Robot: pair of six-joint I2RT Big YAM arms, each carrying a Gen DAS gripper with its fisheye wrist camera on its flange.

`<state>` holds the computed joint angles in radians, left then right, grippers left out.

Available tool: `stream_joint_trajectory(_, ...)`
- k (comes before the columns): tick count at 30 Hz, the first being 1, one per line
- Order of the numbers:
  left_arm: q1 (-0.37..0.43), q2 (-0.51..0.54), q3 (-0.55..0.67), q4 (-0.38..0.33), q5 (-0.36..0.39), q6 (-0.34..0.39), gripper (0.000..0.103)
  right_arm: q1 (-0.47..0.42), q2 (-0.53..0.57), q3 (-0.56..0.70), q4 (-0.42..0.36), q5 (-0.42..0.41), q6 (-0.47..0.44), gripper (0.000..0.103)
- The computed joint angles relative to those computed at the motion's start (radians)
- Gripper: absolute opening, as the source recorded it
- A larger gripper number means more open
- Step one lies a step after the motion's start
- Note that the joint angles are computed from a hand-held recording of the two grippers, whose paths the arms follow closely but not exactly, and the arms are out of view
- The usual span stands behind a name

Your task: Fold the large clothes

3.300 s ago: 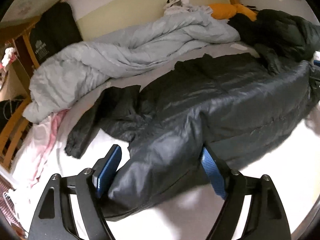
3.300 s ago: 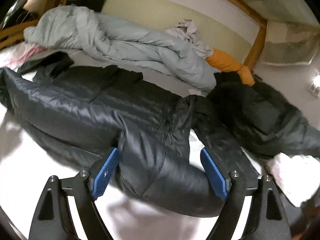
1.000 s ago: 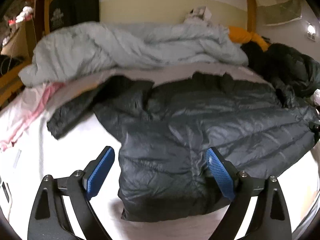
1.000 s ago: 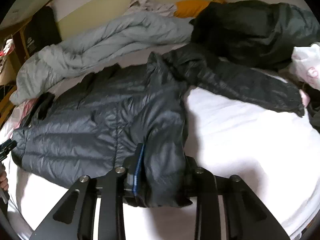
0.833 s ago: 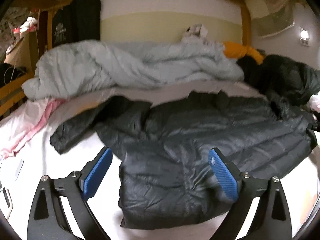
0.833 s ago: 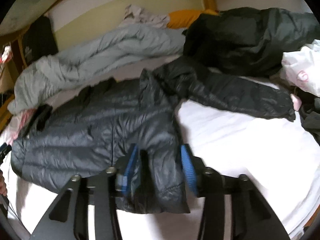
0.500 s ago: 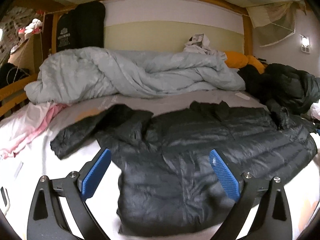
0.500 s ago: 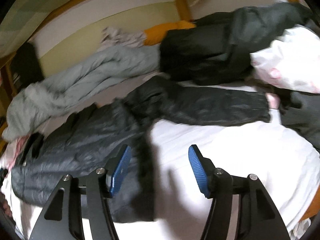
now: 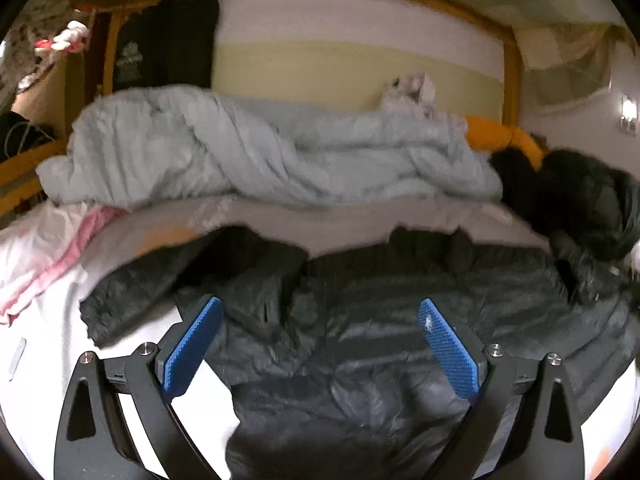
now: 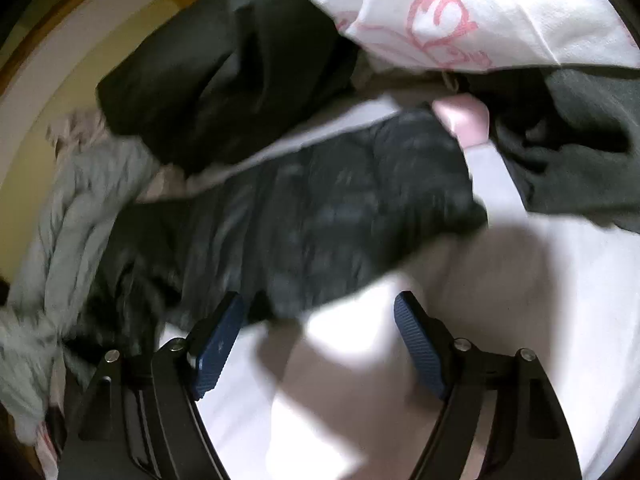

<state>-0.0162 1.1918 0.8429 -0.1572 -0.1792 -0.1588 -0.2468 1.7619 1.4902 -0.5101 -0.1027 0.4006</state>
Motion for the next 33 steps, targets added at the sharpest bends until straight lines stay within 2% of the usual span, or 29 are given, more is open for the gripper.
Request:
stream_joint_trajectory(3, 0.001, 0.023, -0.002, 0.002, -0.02, 0.002, 0.097, 0.005, 0.052, 0.05, 0.015, 0.033, -0.046, 0.083)
stream_joint_trajectory(5, 0.01, 0.027, 0.0, 0.0, 0.016, -0.009, 0.09, 0.009, 0.057, 0.05, 0.04, 0.055, -0.045, 0.076)
stream_joint_trajectory(6, 0.013, 0.026, 0.0, 0.0, 0.03, -0.015, 0.086, 0.012, 0.056, 0.051, 0.042, 0.079, -0.053, 0.049)
stream_joint_trajectory(7, 0.014, 0.024, 0.0, 0.002, 0.034, -0.019, 0.084, 0.012, 0.056, 0.051, 0.046, 0.076, -0.073, 0.011)
stream_joint_trajectory(8, 0.013, 0.021, -0.001, 0.006, 0.035, -0.02, 0.08, 0.009, 0.057, 0.053, 0.046, 0.05, -0.09, 0.004)
stream_joint_trajectory(10, 0.007, 0.014, -0.003, 0.009, 0.031, -0.009, 0.07, 0.012, 0.037, 0.04, 0.064, 0.074, -0.111, 0.004)
stream_joint_trajectory(11, 0.002, 0.011, 0.0, 0.002, 0.028, -0.002, 0.058, 0.023, 0.006, 0.015, 0.097, 0.095, -0.118, 0.004)
stream_joint_trajectory(12, 0.001, 0.006, 0.003, -0.008, 0.041, 0.007, 0.048, 0.035, -0.051, -0.032, 0.168, 0.095, -0.147, 0.004)
stream_joint_trajectory(13, 0.003, -0.001, 0.002, -0.01, 0.065, 0.013, 0.046, 0.049, -0.089, -0.055, 0.209, 0.098, -0.18, 0.004)
stream_joint_trajectory(15, -0.001, -0.017, -0.002, -0.001, 0.075, 0.013, 0.045, 0.087, -0.156, -0.069, 0.24, 0.118, -0.251, 0.004)
stream_joint_trajectory(17, -0.007, -0.03, -0.004, -0.001, 0.064, 0.017, 0.045, 0.125, -0.208, -0.047, 0.226, 0.095, -0.289, 0.004)
stream_joint_trajectory(20, -0.004, -0.055, -0.01, -0.002, 0.064, 0.016, 0.045, 0.208, -0.264, 0.028, 0.153, 0.074, -0.345, 0.003)
stream_joint_trajectory(25, 0.025, -0.081, -0.012, -0.01, 0.099, -0.013, 0.045, 0.373, -0.302, 0.097, 0.068, 0.024, -0.391, 0.003)
stream_joint_trajectory(28, 0.045, -0.083, -0.009, -0.011, 0.107, -0.022, 0.045, 0.485, -0.274, 0.146, 0.027, 0.012, -0.392, 0.003)
stream_joint_trajectory(33, 0.088, -0.085, -0.003, -0.03, 0.137, -0.039, 0.045, 0.653, -0.177, 0.223, -0.004, 0.095, -0.38, 0.003)
